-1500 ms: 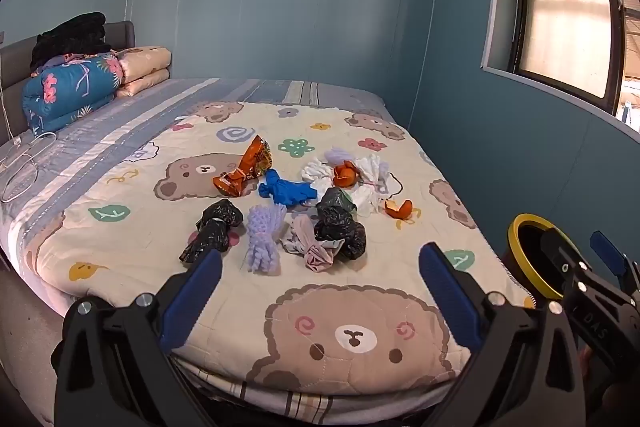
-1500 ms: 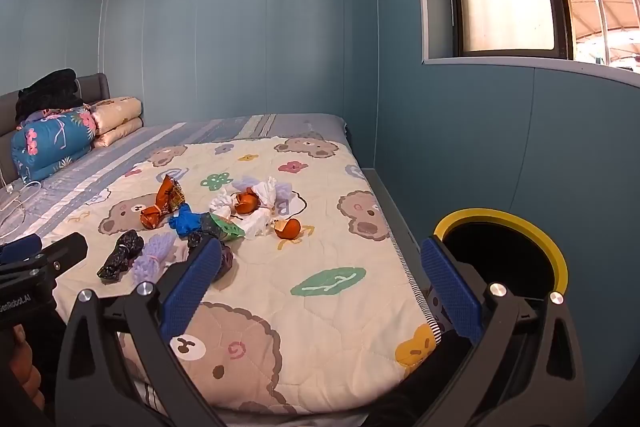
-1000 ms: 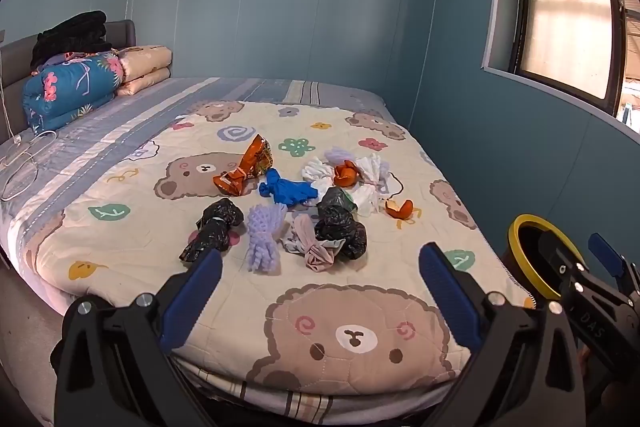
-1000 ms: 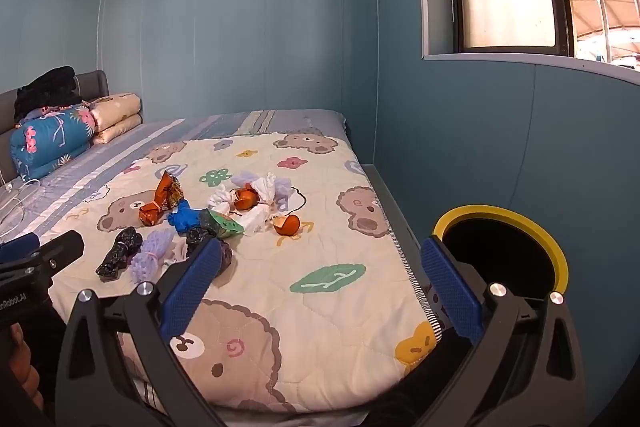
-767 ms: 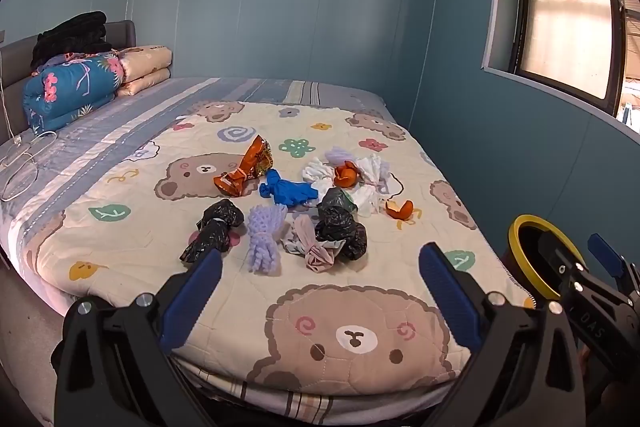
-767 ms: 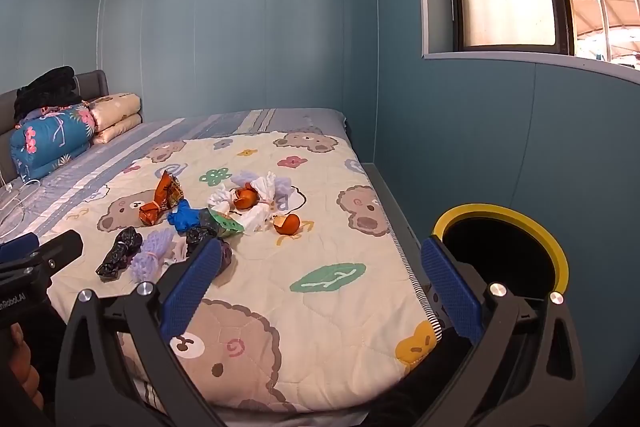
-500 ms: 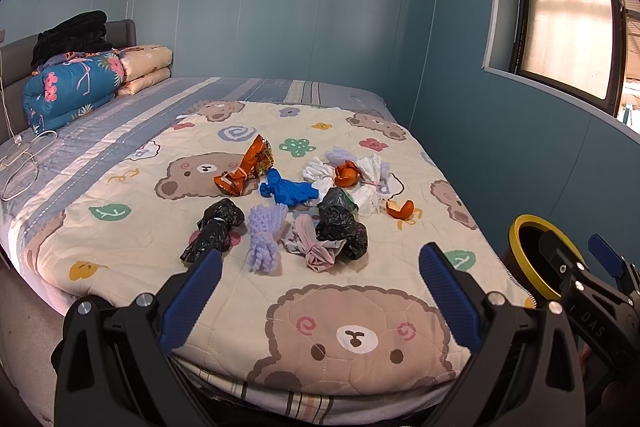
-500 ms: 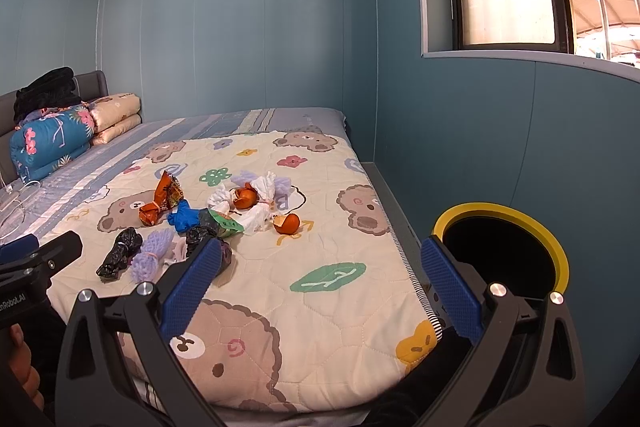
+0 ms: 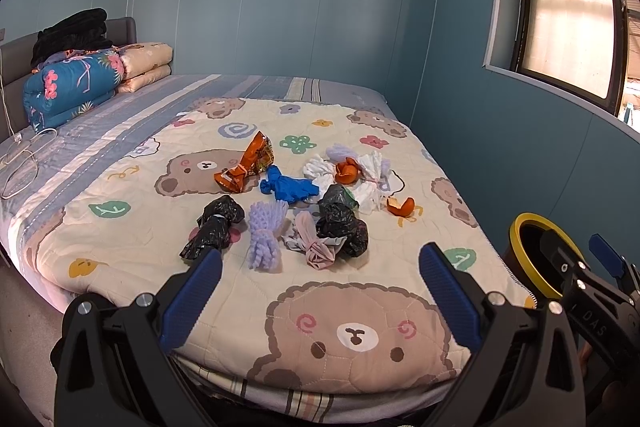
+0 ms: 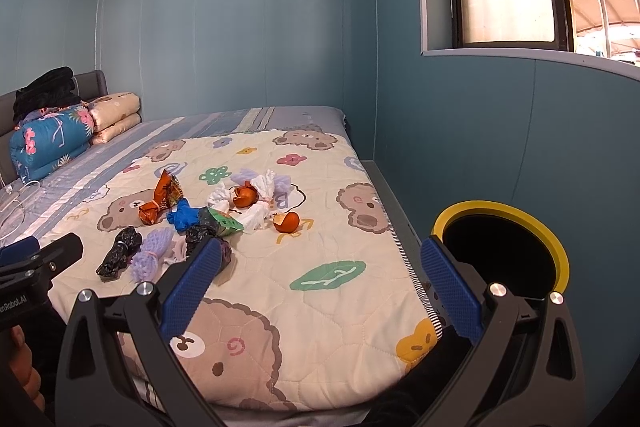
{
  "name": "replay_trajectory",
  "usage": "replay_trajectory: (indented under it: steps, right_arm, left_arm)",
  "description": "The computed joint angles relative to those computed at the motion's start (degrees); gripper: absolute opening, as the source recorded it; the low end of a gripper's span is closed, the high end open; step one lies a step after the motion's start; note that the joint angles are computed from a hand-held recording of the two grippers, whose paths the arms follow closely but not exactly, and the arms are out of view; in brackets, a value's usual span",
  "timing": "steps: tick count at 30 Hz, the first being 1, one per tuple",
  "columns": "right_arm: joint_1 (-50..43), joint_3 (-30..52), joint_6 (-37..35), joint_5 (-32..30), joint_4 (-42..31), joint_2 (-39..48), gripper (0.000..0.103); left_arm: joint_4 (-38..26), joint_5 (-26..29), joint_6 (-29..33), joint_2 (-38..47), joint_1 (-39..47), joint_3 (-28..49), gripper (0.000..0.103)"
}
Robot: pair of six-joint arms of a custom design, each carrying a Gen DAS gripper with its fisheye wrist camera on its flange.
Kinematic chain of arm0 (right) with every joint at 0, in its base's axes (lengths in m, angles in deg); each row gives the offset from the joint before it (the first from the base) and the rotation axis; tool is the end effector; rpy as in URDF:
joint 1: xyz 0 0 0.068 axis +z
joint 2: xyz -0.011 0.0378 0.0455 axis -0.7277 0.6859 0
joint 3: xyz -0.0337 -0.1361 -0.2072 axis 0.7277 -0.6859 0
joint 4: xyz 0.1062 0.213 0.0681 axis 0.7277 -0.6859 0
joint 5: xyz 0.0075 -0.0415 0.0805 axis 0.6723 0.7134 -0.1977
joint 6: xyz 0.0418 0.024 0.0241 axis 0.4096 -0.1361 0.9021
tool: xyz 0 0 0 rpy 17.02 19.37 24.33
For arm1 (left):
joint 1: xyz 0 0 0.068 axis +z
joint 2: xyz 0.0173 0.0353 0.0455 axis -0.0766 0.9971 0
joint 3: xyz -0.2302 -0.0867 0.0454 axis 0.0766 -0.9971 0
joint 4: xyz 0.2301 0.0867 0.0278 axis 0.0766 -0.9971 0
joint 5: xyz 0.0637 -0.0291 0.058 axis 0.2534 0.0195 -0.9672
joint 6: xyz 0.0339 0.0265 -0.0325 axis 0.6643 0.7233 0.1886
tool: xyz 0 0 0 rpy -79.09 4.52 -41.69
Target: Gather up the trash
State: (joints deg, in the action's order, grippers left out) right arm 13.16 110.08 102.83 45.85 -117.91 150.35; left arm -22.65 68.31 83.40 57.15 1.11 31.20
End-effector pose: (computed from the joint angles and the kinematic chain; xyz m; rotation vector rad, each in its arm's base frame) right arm 0.1579 0.2057 0.1734 0.4566 1.8895 -0.2921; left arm 0.2427 0.0076 0.1992 0.3061 2.0920 -0.3539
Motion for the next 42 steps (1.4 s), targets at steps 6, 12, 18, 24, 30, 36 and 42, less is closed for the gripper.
replay_trajectory:
  steps: [6,12,18,24,30,36,42]
  right_arm:
    - [-0.1,-0.1,-0.4,-0.4,0.4,0.0,0.096]
    - [-0.2,-0.2,-0.5,-0.5,0.6,-0.1,0.096]
    - [-0.3,-0.5,-0.6,-0.5,0.9,-0.3,0.096]
    - [-0.2,-0.4,-0.4,-0.5,0.7,-0.2,0.096]
    - [-0.4,-0.5,-0.7,-0.6,0.9,-0.4,0.096]
    - [-0.3,-0.6,-0.6,-0.7,1.0,-0.4,0.096]
    - [-0.3,-0.6,-0.6,-0.8,1.1,-0.3,0.096]
  left_arm:
    - [-0.1,-0.1,0.0,0.1,0.0,0.1,0.095]
    - [-0.3,-0.1,0.1,0.1,0.0,0.2,0.095]
    - [-0.3,-0.1,0.1,0.2,0.0,0.3,0.095]
    - [-0.4,-0.1,0.1,0.3,-0.1,0.3,0.095]
    - [-0.5,-0.2,0.1,0.3,-0.1,0.4,0.095]
    - [-0.1,0.7,0.7,0.5,0.9,-0.2,0.095]
    - [-0.3,0.7,0.7,0.6,0.9,0.0,0.095]
